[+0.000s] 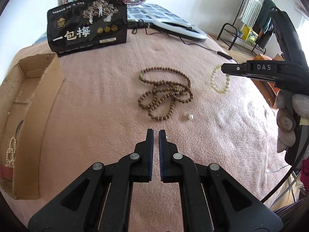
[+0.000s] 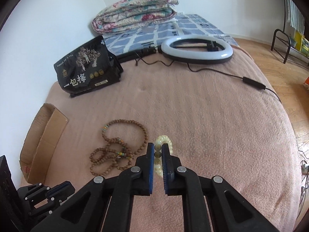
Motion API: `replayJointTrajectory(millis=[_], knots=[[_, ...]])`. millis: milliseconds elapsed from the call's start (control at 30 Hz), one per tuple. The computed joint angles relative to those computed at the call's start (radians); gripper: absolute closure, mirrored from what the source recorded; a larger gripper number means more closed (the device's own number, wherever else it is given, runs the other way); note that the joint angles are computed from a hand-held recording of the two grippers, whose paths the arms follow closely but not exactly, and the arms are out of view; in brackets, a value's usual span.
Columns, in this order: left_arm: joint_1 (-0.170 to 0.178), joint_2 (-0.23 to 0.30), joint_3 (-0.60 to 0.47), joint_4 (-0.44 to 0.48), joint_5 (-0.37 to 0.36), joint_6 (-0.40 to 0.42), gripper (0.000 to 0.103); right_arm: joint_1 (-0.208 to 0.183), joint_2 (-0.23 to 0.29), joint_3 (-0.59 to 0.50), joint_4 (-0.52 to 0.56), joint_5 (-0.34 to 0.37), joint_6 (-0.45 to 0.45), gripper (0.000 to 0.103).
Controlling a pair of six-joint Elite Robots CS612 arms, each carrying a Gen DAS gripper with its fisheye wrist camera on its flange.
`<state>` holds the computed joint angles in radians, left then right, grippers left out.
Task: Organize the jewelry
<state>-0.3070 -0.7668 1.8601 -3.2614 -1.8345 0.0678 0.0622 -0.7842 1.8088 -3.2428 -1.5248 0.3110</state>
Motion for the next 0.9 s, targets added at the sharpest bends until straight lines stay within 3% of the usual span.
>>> replayJointTrajectory(millis=[267,300,333,400,733,800,900], knots=[[0.013,0.002,-0.013,0.052,-0.057,-0.02,0.098,0.008,-0.016,0.018,-0.031,-0.016,-0.011,0.098],[0.011,0.003,-0.016,0.073,-0.059,-0.016,0.089,0.008,-0.016,0.02,-0.03,-0.015,-0.012,0.098],[0.008,0.004,-0.017,0.085,-0.056,-0.01,0.07,0.006,-0.016,0.021,-0.027,-0.015,-0.015,0.098],[0.001,0.01,-0.011,0.058,-0.043,0.0,0.063,0.004,-0.016,0.025,-0.026,-0.011,-0.016,0.098],[-0.038,0.035,-0.023,0.043,0.025,0.068,0.064,-0.006,-0.015,0.029,-0.031,0.005,-0.022,0.098],[-0.042,0.039,-0.027,0.043,0.035,0.079,0.073,-0.005,-0.015,0.029,-0.031,0.007,-0.024,0.098],[-0.046,0.049,-0.037,0.049,0.058,0.075,0.078,-0.004,-0.014,0.028,-0.031,0.012,-0.024,0.098]])
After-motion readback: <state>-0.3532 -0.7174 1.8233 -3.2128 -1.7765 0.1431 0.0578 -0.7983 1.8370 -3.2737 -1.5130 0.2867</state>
